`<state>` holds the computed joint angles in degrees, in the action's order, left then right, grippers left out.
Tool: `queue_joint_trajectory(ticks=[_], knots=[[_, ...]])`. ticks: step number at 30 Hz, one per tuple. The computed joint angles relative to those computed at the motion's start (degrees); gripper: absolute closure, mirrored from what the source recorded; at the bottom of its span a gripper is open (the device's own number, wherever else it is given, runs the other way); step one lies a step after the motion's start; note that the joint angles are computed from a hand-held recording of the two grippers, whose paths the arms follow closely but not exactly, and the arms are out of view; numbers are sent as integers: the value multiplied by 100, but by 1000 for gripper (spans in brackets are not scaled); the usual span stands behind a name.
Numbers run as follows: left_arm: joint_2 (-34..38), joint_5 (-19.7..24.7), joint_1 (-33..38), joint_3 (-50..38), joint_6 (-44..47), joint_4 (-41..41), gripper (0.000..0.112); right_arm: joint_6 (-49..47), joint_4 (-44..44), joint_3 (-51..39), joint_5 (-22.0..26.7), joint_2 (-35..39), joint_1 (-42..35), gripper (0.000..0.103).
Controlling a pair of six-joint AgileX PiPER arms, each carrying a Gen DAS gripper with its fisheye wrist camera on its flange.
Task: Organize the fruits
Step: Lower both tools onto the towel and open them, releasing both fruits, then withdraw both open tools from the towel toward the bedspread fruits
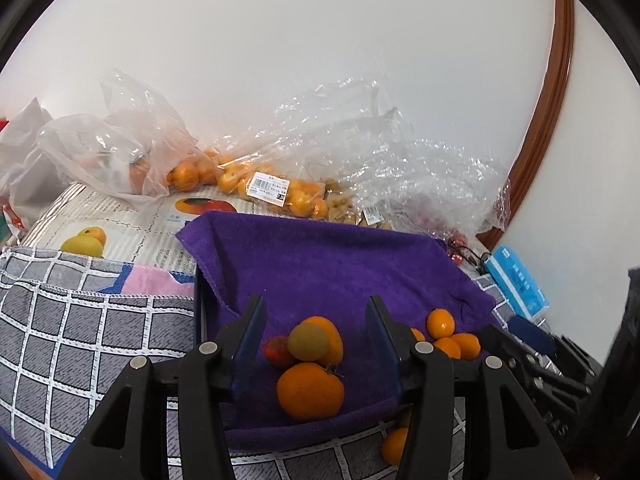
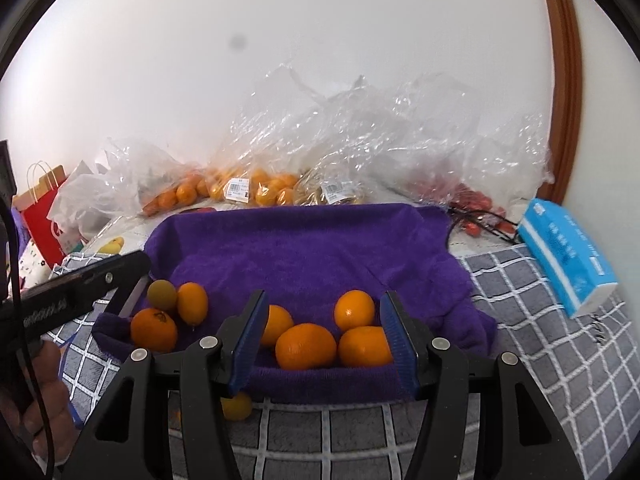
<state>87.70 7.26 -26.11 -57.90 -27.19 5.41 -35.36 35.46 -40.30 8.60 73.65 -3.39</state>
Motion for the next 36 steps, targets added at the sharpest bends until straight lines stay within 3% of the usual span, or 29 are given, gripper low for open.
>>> queue_joint_trajectory(ticks=[3,8,10,16,21,25,28,34,36], knots=[[-98,-29,33,50,88,-138,63,806,-779,40,266,-209,-1,44],[-365,205,6,23,-1078,1067,63,1818,-1613,169,648,-365,67,44],[-471,549,-16,-77,-1420,1485,63,2051,-1774,274,706,-432,138,44],[-663,1426,259,-60,45,124,60,2649,-2210,597,712,-550,458,44],[-969,1485,292,638,-149,389,60,1419,-976,740,658,-419,529,47],[-1103,1248,226,1176,-586,819,60,1220,-812,703,525,-282,628,57],[-1128,914,225,1508,-915,1142,60,511,-121,485,729,-25,507,67],[-1284,566,259,1831,-1067,1230,60,-264,688,135,1041,449,323,76],[-1253,568,290,1856,-742,883,60,-373,833,34,1154,556,303,76]])
